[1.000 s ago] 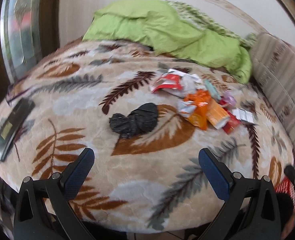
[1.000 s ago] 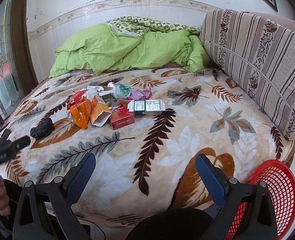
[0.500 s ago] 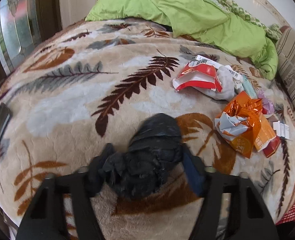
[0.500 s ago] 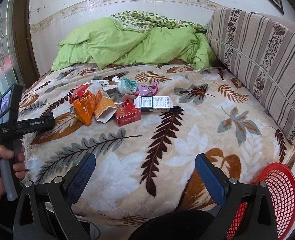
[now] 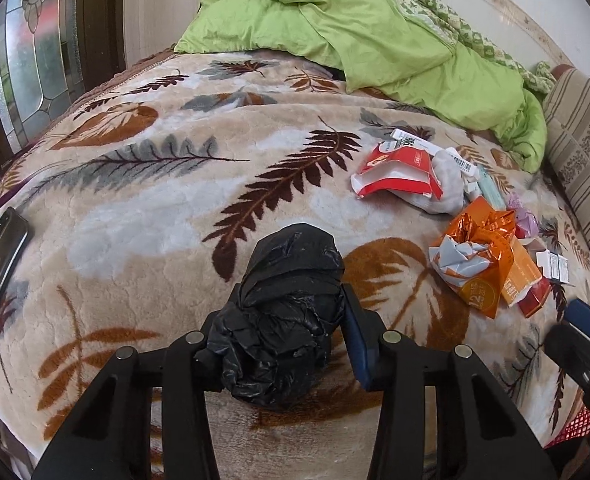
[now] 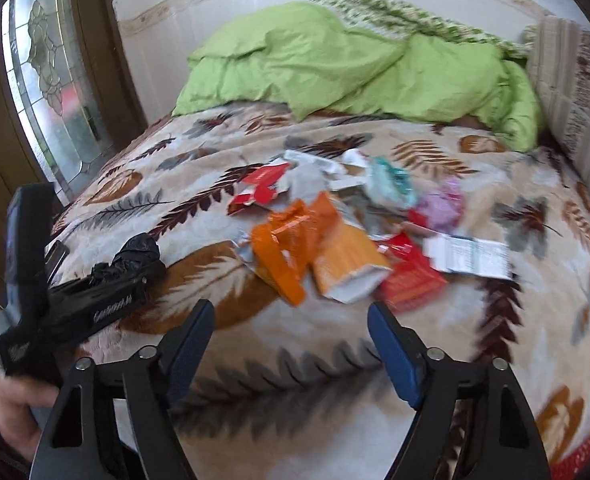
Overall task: Collect trash
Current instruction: 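Grasp the black plastic bag with the left gripper while the right gripper grasps the orange wrapper, then lift the black bag with the left gripper while the right gripper lifts the orange wrapper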
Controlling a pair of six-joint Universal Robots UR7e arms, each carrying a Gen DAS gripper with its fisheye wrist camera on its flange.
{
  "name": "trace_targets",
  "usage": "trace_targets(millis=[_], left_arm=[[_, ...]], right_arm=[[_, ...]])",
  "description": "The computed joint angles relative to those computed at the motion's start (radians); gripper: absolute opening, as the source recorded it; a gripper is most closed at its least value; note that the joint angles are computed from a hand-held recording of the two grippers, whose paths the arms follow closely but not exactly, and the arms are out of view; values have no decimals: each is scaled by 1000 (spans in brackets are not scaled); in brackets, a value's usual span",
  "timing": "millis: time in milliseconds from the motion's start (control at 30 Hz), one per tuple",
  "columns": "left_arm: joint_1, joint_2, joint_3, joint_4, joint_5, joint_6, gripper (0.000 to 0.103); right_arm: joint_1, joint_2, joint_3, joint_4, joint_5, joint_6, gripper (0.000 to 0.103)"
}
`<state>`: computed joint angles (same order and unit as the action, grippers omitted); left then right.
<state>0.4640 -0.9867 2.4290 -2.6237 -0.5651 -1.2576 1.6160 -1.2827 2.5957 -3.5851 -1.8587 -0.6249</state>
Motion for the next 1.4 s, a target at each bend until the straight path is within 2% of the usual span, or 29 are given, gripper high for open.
trace_targets(millis=[133, 267, 367, 400, 633, 900, 1033, 1400], left_arm=[[-1, -3, 3, 9, 2, -5, 44], [-1, -6, 11, -1, -2, 8, 44], [-3, 4, 10, -17, 1, 32, 44], [-5, 9, 7, -17, 6, 35, 44], [-33, 52, -5, -88, 23, 98, 44], [-80, 130, -32, -189, 39, 215, 44], [-97, 157, -47, -195, 35, 241, 44], [-119, 170, -58, -162, 40, 229, 44]], right_arm=[[18, 117, -87, 17, -8, 22, 76], [15, 204, -140, -20, -57, 30, 71], [-4, 216, -159, 0, -55, 40, 55], [-9, 217, -155, -15, -44, 25, 53], [-33, 133, -75, -87, 31, -32, 50], [-80, 0, 0, -82, 60, -20, 50], [-87, -24, 27, -122, 54, -41, 50], [-116, -80, 63, -110, 83, -43, 50]])
